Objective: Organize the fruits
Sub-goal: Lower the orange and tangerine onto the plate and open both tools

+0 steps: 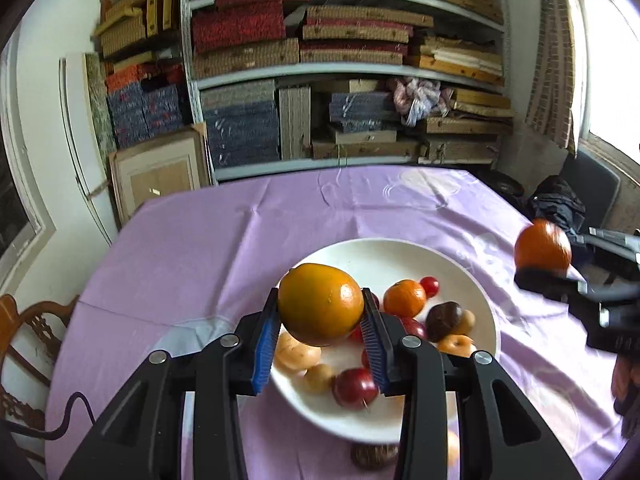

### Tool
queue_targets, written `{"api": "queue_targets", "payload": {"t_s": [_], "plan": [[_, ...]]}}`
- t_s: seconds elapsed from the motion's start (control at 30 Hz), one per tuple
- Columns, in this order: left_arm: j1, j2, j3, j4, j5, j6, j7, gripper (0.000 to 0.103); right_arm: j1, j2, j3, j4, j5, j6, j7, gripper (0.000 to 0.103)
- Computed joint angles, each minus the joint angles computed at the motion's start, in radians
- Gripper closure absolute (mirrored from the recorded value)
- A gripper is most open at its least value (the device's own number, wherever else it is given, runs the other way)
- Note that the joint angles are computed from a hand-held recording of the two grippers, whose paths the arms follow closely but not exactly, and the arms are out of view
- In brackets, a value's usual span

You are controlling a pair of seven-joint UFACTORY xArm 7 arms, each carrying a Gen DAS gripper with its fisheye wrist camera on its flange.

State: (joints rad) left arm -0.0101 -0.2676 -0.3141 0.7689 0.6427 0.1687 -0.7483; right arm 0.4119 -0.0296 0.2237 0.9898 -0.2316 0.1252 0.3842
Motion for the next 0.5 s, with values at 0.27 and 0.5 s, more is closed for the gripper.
{"api": "queue_targets", "payload": {"t_s": [0.27,0.5], "plan": [[-0.015,0.338,0.053,0.224,0.075,0.023,-0.054,0.064,0.022,0.202,-0.007,0.106,0.131,-0.007,-0.170,0.058],[-0.122,0.421,0.175,0.279,0.139,0.003,-0.096,0.062,0.057,0.261,-0.041,0.143,0.139,-0.020,-0.192,0.057]]}}
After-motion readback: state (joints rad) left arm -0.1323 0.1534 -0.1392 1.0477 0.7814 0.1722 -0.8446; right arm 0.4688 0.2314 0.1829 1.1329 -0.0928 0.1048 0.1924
